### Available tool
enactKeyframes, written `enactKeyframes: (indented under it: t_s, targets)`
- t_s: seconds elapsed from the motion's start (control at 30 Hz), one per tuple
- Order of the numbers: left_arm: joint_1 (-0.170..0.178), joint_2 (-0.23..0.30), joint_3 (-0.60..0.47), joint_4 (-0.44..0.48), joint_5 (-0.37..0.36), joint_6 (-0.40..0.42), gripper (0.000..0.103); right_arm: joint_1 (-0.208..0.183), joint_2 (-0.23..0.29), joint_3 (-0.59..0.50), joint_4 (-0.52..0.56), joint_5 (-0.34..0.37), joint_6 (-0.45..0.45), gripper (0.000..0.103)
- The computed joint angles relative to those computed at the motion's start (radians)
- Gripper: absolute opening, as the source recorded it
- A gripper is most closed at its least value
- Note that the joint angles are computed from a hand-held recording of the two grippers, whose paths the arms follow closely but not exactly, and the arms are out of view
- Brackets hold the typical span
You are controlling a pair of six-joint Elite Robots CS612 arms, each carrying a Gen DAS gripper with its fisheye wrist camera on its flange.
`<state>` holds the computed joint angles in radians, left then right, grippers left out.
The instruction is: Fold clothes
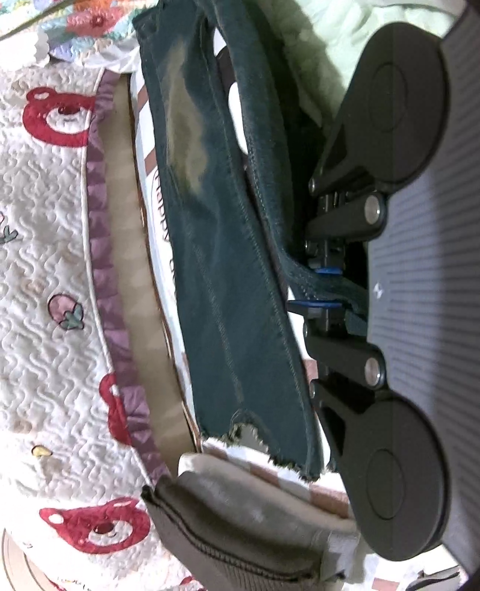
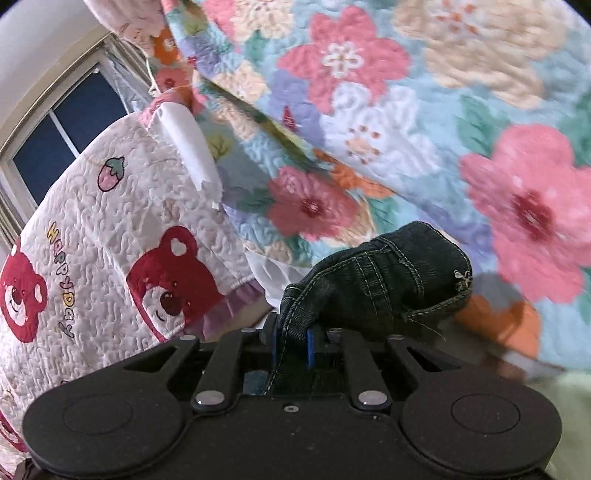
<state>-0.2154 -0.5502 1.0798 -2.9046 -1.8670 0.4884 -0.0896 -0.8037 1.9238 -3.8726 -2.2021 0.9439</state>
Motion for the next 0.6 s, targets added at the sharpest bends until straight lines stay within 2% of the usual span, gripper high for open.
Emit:
enactKeyframes:
  t_s: [0.2, 0.27, 0.33, 0.47, 0.6]
  targets:
    - [0.003, 0.014, -0.057, 0.062, -0.004, 0.026, 0.014, -0.040, 0.004, -0.077, 0.060, 0.066, -0.067, 0.017]
    - [0.002, 0.026, -0.095, 0.121, -0.003, 0.044, 0.013, -0.052, 0.007, -0.106, 0.087, 0.088, -0.093, 0.017]
    - [-0.001, 0.040, -0.128, 0.162, 0.002, 0.028, 0.012, -0.062, 0.015, -0.132, 0.111, 0.106, -0.100, 0.016]
    - [-0.007, 0.055, -0.154, 0.132, 0.017, 0.051, 0.012, -0.071, 0.032, -0.172, 0.160, 0.111, -0.076, 0.017]
    - [-0.015, 0.086, -0.228, 0.135, 0.021, 0.124, 0.012, -0.088, 0.030, -0.206, 0.234, 0.134, -0.121, 0.017]
